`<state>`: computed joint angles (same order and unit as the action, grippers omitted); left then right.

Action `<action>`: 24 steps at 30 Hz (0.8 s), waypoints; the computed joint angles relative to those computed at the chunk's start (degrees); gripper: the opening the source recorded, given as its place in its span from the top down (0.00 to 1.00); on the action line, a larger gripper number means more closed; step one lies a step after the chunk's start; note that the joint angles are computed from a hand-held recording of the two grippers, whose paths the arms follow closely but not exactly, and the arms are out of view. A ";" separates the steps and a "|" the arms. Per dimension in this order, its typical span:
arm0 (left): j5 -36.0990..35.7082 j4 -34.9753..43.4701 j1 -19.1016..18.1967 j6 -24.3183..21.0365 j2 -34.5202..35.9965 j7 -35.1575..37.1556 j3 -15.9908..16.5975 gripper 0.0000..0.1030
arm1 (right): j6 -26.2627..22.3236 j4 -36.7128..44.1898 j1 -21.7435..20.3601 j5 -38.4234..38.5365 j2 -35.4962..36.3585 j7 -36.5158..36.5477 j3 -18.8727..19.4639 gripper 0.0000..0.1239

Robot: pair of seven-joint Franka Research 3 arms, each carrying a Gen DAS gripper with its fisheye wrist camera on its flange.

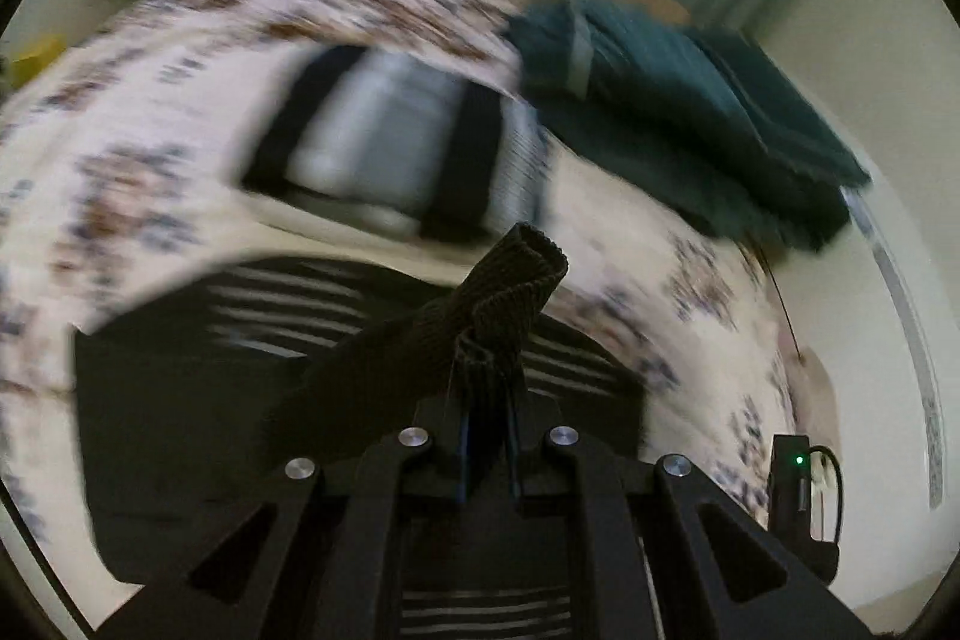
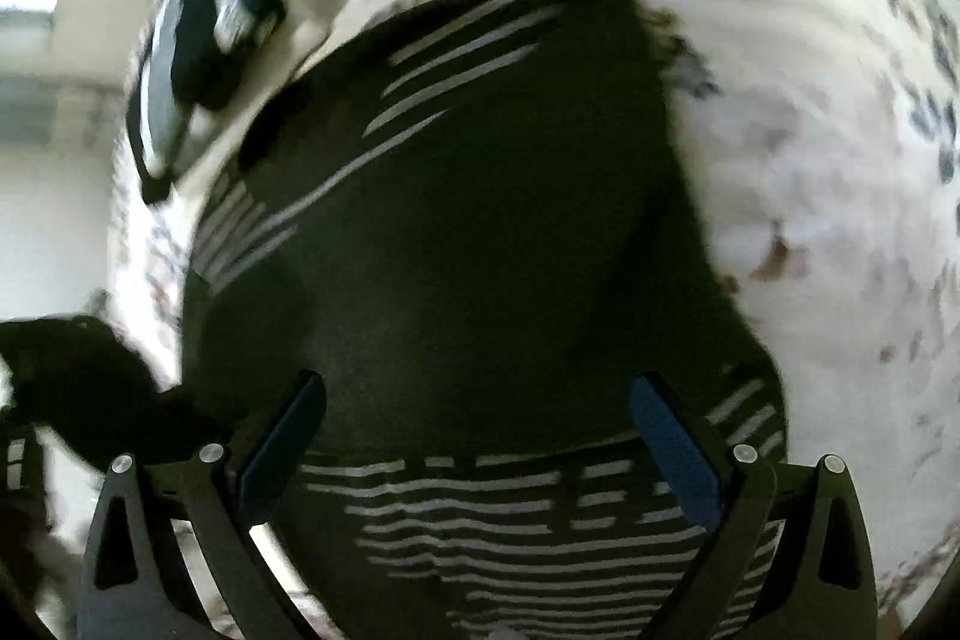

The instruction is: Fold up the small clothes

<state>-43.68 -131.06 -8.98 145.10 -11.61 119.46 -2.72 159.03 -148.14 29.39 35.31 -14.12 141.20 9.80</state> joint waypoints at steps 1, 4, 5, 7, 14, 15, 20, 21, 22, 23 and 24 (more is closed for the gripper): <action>-0.17 0.23 -1.36 0.86 1.44 -1.26 -1.73 0.93 | 1.40 -1.25 -0.11 3.26 -0.23 -1.97 0.40 0.17; 3.06 2.30 -3.55 1.53 5.93 -7.11 -5.52 0.92 | 0.44 -6.87 0.09 3.98 -5.37 -1.49 -1.79 0.17; 7.70 3.02 -3.91 1.82 7.43 -11.82 -7.11 0.92 | -0.27 -8.59 -0.27 4.10 -7.26 -1.40 -2.14 0.17; 16.76 3.65 -4.61 1.20 9.07 -20.07 -9.20 0.89 | -2.11 -11.14 -1.20 3.48 -10.36 -1.09 -2.56 0.17; 31.41 -5.45 -2.78 3.33 1.33 -31.76 -7.10 0.04 | -4.37 -15.42 -0.41 6.51 -17.93 -7.49 -6.84 0.17; 35.23 -7.23 -1.32 2.96 -0.65 -34.63 -6.76 0.04 | -3.80 -14.96 0.25 7.96 -17.56 -9.04 -7.38 0.17; 54.45 -14.84 8.34 0.52 -7.67 -47.44 -5.15 0.04 | 0.23 -7.76 6.61 22.17 -9.54 -26.02 -12.76 0.21; 56.75 -15.65 9.60 0.37 -7.76 -49.46 -4.93 0.04 | -0.04 -5.58 6.58 23.28 -7.07 -27.92 -12.74 0.22; 59.16 -16.47 11.27 -0.25 -8.13 -51.53 -4.48 0.04 | -0.49 -3.00 6.33 23.68 -4.16 -29.66 -12.50 0.22; 61.81 -17.27 13.23 -0.83 -8.56 -53.72 -4.00 0.04 | -1.03 -0.65 5.66 23.04 -1.56 -30.58 -11.92 0.23; 63.03 -17.71 13.90 -0.71 -8.40 -54.89 -3.58 0.04 | -1.66 2.41 4.88 21.67 1.87 -31.16 -11.19 0.25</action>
